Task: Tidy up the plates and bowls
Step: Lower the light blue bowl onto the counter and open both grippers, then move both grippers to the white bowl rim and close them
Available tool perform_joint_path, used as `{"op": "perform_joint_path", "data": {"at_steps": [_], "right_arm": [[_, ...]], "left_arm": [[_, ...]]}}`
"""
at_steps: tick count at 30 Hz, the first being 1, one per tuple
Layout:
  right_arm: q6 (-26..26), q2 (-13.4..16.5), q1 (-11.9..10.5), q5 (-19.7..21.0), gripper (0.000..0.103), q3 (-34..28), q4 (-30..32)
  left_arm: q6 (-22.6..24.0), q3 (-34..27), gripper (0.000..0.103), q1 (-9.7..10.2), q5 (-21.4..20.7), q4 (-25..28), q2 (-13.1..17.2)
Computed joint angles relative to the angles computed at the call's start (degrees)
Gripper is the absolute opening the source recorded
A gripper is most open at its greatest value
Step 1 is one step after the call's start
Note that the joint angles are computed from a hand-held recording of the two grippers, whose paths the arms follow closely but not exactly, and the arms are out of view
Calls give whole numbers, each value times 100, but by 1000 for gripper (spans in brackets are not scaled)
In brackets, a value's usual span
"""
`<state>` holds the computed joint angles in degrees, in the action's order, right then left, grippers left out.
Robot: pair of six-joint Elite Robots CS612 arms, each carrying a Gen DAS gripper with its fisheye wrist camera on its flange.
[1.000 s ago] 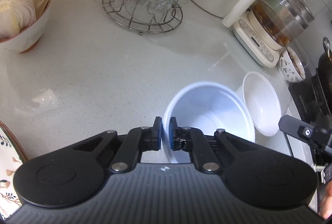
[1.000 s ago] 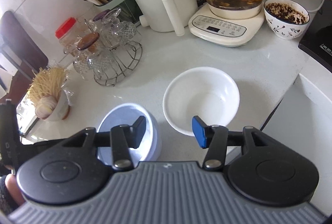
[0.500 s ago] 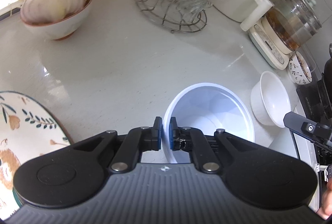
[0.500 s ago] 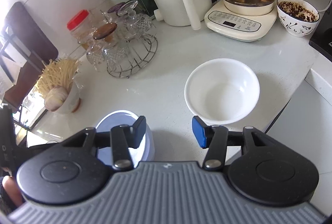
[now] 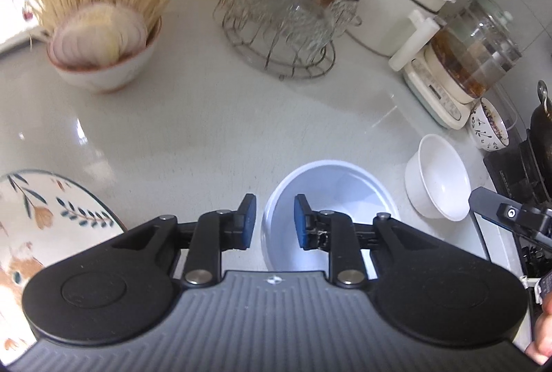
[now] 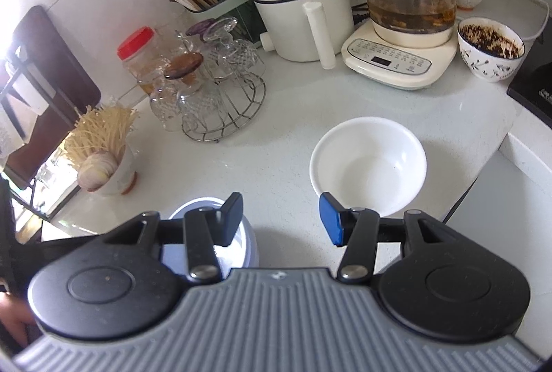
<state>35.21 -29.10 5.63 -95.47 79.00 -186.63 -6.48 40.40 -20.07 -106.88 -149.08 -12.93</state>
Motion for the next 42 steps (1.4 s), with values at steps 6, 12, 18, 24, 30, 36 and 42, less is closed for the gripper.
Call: {"op": "perform_joint_path", "data": {"at_steps": [6, 12, 18, 24, 30, 36, 42], "right_arm": [[5, -65, 57, -235, 52, 59, -157], [-20, -150, 76, -455, 52, 158, -374], [30, -216, 47, -606, 52, 273, -506], [155, -231, -21, -723, 52, 350, -553], [434, -248, -123, -822, 52, 458, -503], [580, -250, -237, -879, 52, 518, -267], [730, -184, -425, -530, 78, 530, -224]], "left_arm": [[89, 358, 27, 36, -92, -526, -242], [299, 608, 27, 39, -285, -878, -457], [462, 620, 27, -15, -508, -1029, -528], [660, 360, 31, -112, -574, -771, -434], [809, -40, 31, -204, -636, -282, -239], [778, -458, 44, -295, -640, 70, 1], [803, -1075, 45, -403, -524, 683, 335]]}}
